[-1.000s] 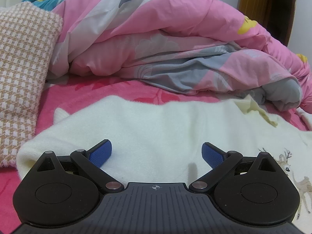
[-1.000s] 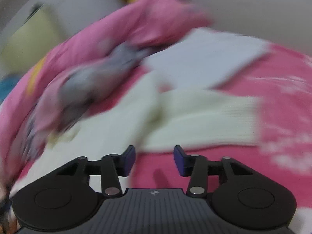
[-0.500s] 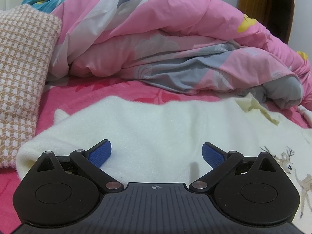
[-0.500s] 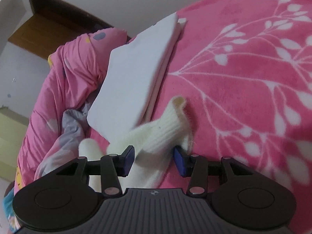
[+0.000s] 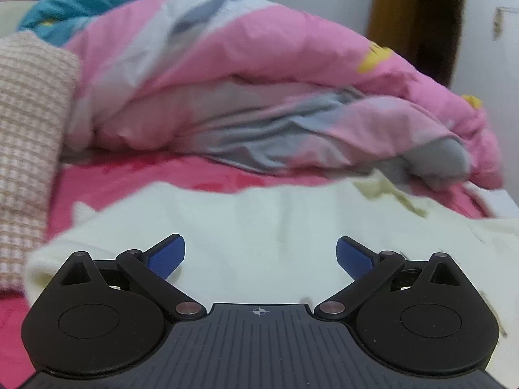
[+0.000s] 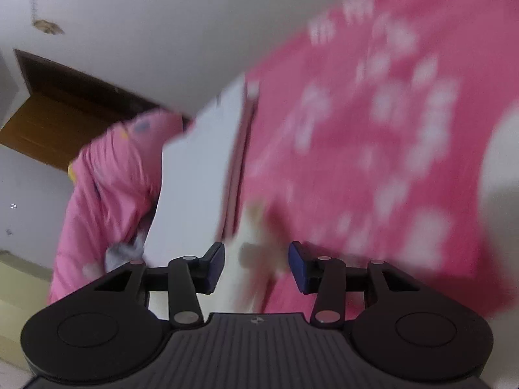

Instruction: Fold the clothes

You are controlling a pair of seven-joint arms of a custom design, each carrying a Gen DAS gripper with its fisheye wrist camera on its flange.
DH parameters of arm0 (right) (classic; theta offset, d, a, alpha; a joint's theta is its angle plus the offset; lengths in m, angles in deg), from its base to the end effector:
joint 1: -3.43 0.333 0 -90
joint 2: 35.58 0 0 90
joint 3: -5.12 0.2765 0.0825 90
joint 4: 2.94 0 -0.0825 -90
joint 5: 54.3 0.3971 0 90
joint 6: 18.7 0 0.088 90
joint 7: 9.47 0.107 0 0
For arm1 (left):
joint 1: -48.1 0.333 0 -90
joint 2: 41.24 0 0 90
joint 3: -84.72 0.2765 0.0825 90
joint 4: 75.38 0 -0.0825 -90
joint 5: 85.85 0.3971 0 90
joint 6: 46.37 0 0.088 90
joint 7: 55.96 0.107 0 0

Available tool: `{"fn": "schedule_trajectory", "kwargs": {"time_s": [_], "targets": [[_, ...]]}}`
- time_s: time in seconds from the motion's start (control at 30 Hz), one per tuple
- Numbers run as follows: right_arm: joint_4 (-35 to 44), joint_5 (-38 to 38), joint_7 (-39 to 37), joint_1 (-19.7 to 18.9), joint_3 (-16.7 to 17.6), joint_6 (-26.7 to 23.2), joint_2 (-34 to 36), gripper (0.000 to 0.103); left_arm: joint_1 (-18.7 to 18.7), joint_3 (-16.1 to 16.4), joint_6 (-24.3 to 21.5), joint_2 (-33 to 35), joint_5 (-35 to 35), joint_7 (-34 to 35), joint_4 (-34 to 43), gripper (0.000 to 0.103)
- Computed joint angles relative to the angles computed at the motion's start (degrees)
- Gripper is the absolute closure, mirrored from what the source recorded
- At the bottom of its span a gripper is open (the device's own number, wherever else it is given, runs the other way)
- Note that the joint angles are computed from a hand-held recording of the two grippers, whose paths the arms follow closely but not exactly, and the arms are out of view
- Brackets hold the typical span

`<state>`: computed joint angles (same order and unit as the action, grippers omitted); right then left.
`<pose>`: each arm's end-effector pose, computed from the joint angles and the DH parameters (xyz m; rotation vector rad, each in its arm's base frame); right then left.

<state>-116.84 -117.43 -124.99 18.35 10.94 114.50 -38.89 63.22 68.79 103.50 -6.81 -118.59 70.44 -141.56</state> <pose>0.5599 0.1960 0.4955 0.1342 2.1945 -0.5414 0.7625 0.0674 0.5254 -1.5572 1.8245 -1.2156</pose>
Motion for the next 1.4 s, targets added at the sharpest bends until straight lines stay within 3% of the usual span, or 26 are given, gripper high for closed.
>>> {"fn": "schedule_trajectory", "kwargs": {"time_s": [0.23, 0.47, 0.57, 0.6, 0.67, 0.73, 0.97, 1.2, 1.4], "targets": [[-5.03, -3.17, -1.97, -3.52, -0.98, 9.04, -2.43, 0.055, -1.12, 0.67, -4.41, 0.21, 2.00, 2.24, -0.17, 0.002], [0.06, -2.42, -16.03, -3.34, -1.54, 12.88, 1.80, 0.055, -2.02, 1.61, -5.53, 0.74, 4.71, 1.49, 0.36, 0.001], [3.48, 3.04, -28.13, -1.89, -1.69, 9.93, 4.12, 0.060, -1.97, 1.56, -5.41, 0.56, 4.87, 1.57, 0.09, 0.000], [4.45, 4.30, -30.70, -1.32, -1.74, 8.34, 4.67, 0.064, -1.91, 1.51, -5.27, 0.40, 4.83, 1.75, -0.21, 0.000], [6.52, 6.16, -35.93, -0.29, -1.95, 5.66, 5.66, 0.085, -2.06, 1.61, -5.40, 0.66, 5.09, 1.63, 0.19, 0.000], [8.45, 5.37, -39.60, 0.94, -1.98, 3.01, 5.86, 0.089, -2.05, 1.56, -5.38, 0.70, 5.14, 1.67, 0.23, 0.000], [14.54, -2.05, -49.12, 4.34, -0.73, -9.13, 3.80, 0.091, -1.81, 1.37, -5.70, 0.76, 4.85, 1.76, 0.37, 0.000], [19.06, -5.20, -58.25, 4.18, 0.44, -24.40, 2.29, 0.091, -1.82, 1.37, -5.69, 0.75, 4.71, 1.84, 0.34, 0.000], [22.46, -5.10, -64.76, 2.79, -0.57, -29.20, 3.14, 0.092, -1.82, 1.39, -5.56, 0.67, 4.74, 1.97, 0.18, 0.000]]}}
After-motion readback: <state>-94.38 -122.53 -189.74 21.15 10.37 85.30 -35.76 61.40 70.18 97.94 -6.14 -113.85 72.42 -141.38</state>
